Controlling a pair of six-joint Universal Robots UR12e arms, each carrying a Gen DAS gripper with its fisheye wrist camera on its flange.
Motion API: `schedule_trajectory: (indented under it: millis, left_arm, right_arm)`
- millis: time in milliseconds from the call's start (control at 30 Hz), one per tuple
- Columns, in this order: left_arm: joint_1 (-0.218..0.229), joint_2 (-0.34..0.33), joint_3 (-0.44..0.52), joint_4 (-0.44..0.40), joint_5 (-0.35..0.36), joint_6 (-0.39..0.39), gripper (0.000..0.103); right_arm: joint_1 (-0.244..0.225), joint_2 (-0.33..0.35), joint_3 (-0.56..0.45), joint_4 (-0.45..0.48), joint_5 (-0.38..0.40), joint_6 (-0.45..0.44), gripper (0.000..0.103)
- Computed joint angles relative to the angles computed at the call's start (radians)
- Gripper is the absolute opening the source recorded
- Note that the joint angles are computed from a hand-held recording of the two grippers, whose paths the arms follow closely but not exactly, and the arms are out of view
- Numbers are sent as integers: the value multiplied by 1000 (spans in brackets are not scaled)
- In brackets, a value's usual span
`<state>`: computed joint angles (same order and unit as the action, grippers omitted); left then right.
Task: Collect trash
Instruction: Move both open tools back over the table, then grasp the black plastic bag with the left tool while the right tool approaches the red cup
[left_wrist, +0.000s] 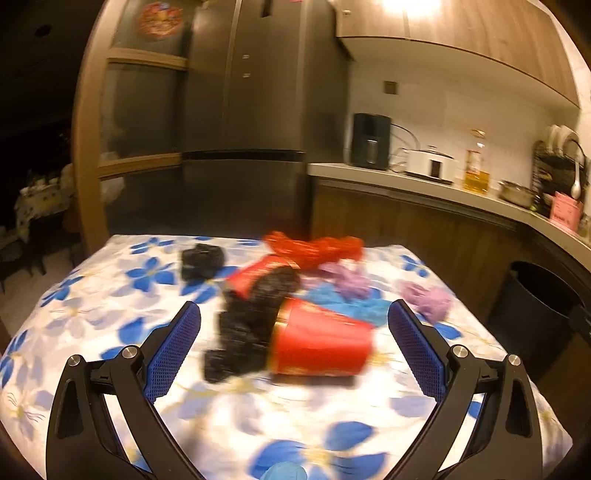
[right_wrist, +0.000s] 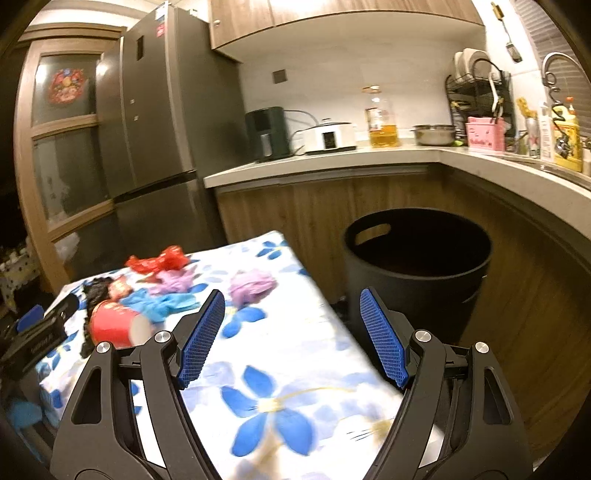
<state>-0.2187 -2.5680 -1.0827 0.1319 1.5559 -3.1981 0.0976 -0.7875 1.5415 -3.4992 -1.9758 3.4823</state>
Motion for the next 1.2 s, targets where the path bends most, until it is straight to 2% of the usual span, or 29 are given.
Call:
schedule_trajectory:
  millis: [133,267,500,633,800,833,900,1000,1200]
  left_arm:
    - [19,-9,16,-15,31,-2,97]
    - [39,-20,41,-66,27,-6,97]
    - [49,-62,142,-171,-73,-16,97]
    - [46,-93,215,-261,-96,12,89]
    - [46,-111,257,-364,-132,59,49]
    - [48,-111,258,-381,-141,61,45]
    - [51,-111,259,-399,-159,61,13]
    - [53,-105,245,-380,-162,48,3]
    - [65,-63,161,-279,-153,-29,2]
  right_arm:
    - [20,17,-30,21,27,-12,75]
    - [35,33,-62,46,51,-36,75]
    - [50,63,-119,84,82,-61,75]
    - [54,74,-140,105,81,-64,75]
    - [54,82,-159,125,87,-60,75]
    - [54,85,-164,128,91,-62,75]
    - [54,88,-169,131,95,-65,75]
    - [54,93,-179,141,111,-69,75]
    - [59,101,-195,155,132,-76,75]
